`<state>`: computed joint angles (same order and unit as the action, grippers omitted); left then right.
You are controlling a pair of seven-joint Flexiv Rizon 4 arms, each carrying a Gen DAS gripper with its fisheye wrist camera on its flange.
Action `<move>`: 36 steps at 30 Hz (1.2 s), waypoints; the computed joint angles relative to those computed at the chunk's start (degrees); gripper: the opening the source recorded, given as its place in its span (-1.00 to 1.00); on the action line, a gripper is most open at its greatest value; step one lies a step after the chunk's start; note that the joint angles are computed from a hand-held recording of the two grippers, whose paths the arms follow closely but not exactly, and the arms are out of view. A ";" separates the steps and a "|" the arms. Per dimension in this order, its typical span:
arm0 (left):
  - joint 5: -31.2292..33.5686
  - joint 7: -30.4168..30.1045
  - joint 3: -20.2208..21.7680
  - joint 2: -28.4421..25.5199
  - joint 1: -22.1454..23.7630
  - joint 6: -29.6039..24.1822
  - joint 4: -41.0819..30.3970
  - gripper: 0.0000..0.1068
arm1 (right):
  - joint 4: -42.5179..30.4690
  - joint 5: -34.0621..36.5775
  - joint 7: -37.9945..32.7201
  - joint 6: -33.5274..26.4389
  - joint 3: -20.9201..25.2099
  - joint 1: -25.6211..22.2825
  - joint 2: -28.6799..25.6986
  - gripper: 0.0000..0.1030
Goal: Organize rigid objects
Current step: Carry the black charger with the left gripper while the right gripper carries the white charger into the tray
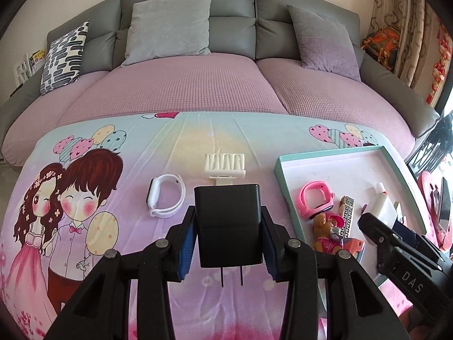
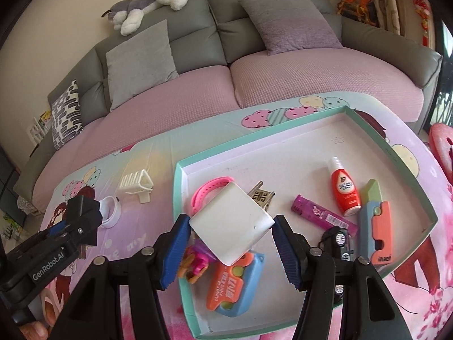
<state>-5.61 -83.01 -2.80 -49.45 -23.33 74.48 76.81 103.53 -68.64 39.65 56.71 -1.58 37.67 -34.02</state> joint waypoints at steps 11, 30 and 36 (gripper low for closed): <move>1.12 1.87 -1.51 -2.08 -2.58 -2.74 -3.80 -0.19 | 7.03 1.13 5.97 -5.94 2.00 -1.71 5.31 0.22; 0.27 9.23 -3.86 -6.84 -7.52 -8.35 -11.82 -0.19 | 12.03 4.32 10.26 -10.39 5.28 -4.49 8.70 0.23; -0.47 9.29 -4.08 -7.25 -7.10 -8.42 -12.03 -0.19 | 12.13 4.14 10.27 -9.87 5.33 -4.68 8.60 0.23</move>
